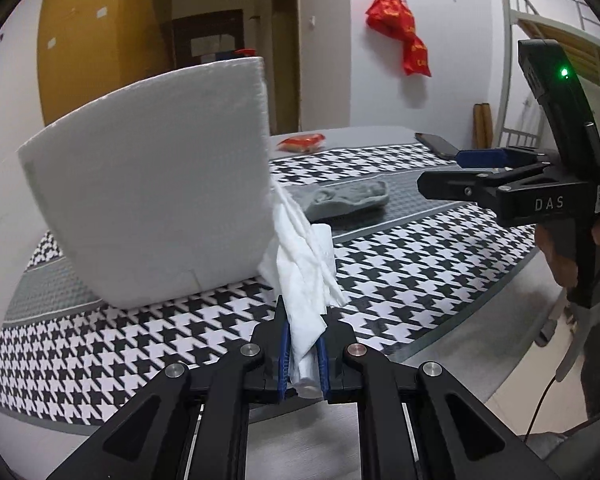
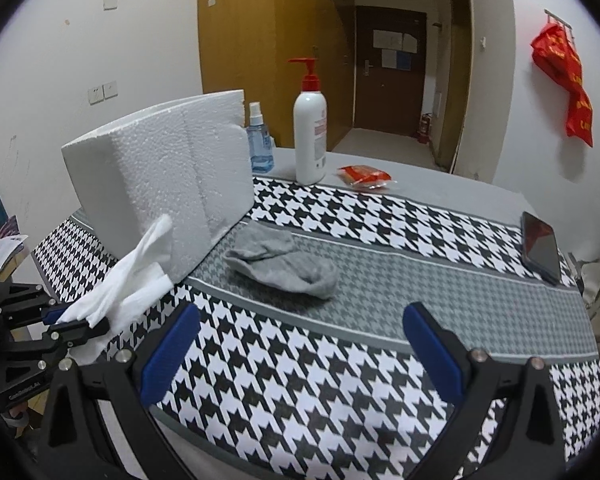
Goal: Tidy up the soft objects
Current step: 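Hold the white towel up with the left gripper while the right gripper approaches the grey sock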
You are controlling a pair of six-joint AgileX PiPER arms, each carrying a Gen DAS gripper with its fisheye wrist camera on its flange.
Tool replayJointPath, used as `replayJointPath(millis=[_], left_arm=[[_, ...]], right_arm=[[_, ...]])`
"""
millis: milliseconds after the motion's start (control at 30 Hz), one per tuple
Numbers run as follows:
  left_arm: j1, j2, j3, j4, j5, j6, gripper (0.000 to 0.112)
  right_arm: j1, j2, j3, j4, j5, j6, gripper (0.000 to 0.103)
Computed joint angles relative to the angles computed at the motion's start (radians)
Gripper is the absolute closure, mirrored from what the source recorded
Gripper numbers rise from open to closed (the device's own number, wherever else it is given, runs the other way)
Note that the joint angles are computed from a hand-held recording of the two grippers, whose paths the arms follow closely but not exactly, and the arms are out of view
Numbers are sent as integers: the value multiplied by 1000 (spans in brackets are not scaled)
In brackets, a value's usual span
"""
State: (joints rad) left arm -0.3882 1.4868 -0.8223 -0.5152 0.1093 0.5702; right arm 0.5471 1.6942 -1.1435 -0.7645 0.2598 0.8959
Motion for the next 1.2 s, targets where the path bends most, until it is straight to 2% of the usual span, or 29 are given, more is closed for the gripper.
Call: replayJointPath(millis=[300,367,567,700,900,1000,1067,1200], left_arm=[[67,-13,29,-347,18,347,100],[76,-22,35,-299,22,300,100],[113,-39,54,-393,44,397,100],[128,-44,61,-460,56,464,100],[143,-33,53,-496,75,501,100],[143,-23,43,-501,79,503,100],[146,-15,38,-517,81,521,100],[160,1,32,-595,92,608,100]], right_arm=[[4,116,-205,263,130,-330,1],[4,148,-250,296,155,-380,1],[0,241,-385,388,227,-483,1],[6,306,-479,393,289,-513,1],[-13,403,-609,481,372,-604,1],[-30,453,-676,544,430,-659,10],[-31,464,-686,537,438,-652,16],[-40,471,-694,550,444,-661,19]])
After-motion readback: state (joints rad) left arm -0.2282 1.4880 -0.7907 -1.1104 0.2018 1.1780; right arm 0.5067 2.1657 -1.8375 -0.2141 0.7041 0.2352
